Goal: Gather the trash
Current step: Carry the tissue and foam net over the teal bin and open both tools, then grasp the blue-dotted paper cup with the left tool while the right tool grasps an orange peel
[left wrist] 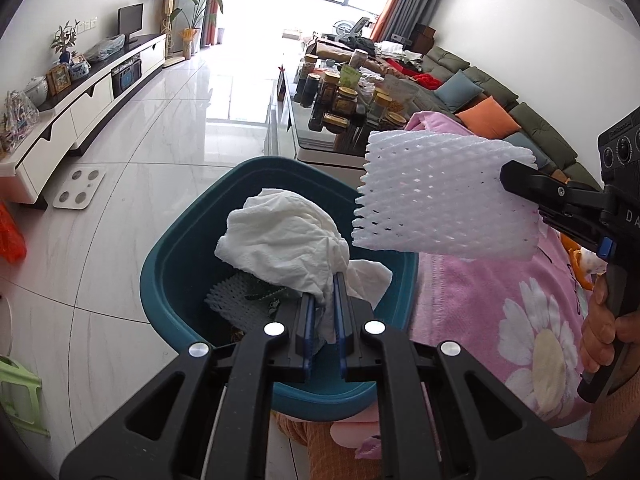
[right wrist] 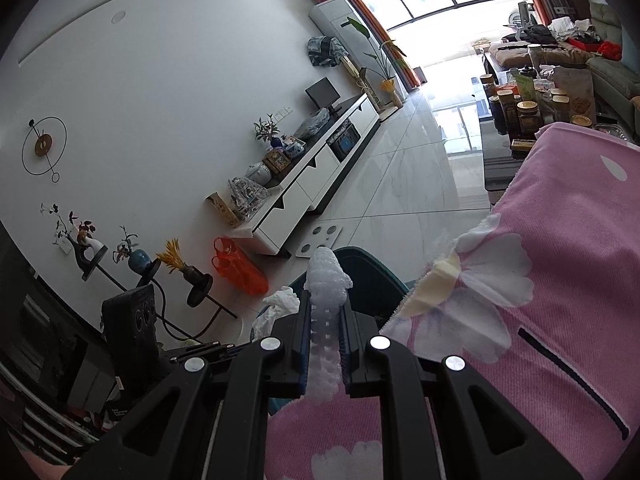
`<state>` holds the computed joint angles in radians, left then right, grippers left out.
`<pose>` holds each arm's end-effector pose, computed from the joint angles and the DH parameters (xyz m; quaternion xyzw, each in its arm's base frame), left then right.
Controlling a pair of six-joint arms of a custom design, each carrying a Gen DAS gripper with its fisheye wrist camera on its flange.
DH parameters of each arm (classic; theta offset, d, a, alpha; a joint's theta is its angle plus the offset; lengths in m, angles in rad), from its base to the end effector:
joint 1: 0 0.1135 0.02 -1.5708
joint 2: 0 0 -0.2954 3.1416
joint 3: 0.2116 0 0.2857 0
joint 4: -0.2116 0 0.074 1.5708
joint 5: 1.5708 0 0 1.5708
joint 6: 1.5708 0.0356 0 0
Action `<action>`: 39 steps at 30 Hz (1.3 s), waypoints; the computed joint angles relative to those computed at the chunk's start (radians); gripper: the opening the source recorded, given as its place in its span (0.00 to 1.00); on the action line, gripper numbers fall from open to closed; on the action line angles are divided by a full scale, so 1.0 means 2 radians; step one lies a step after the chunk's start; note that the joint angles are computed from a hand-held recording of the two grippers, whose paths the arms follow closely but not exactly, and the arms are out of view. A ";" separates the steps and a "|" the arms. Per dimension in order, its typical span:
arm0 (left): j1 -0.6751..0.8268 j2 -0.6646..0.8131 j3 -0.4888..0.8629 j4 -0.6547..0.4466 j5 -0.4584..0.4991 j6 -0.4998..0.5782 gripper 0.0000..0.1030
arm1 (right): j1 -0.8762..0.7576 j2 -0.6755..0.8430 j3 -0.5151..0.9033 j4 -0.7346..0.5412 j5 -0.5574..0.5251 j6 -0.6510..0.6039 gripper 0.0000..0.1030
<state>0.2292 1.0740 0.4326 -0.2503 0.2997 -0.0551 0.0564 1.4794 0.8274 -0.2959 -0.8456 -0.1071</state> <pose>0.2037 0.0367 0.1701 -0.0829 0.9300 -0.1116 0.3403 0.3064 0.0440 0.2066 -0.1962 0.8549 0.3834 0.2893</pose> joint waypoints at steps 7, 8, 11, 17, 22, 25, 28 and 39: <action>0.012 0.081 -0.003 0.050 -0.007 0.000 0.10 | 0.044 0.035 0.007 0.023 0.039 0.029 0.13; 0.014 0.090 -0.003 0.055 -0.004 0.000 0.10 | 0.048 0.041 0.011 0.022 0.043 0.030 0.13; 0.018 0.114 -0.007 0.078 -0.006 0.000 0.16 | 0.061 0.052 0.014 0.022 0.059 0.038 0.26; 0.009 0.123 -0.014 0.100 -0.019 -0.015 0.35 | 0.068 0.045 0.011 0.021 0.076 0.036 0.43; -0.011 0.079 -0.024 0.096 -0.034 -0.035 0.44 | 0.050 0.021 0.001 0.009 0.068 0.014 0.43; -0.037 0.028 -0.030 0.081 -0.051 -0.046 0.49 | 0.033 -0.004 -0.010 -0.003 0.056 -0.008 0.43; -0.066 -0.019 -0.032 0.065 -0.064 -0.054 0.51 | 0.008 -0.037 -0.021 -0.025 0.042 -0.038 0.44; -0.231 -0.081 -0.004 0.050 -0.112 -0.104 0.55 | -0.169 -0.119 -0.038 -0.143 -0.043 -0.187 0.45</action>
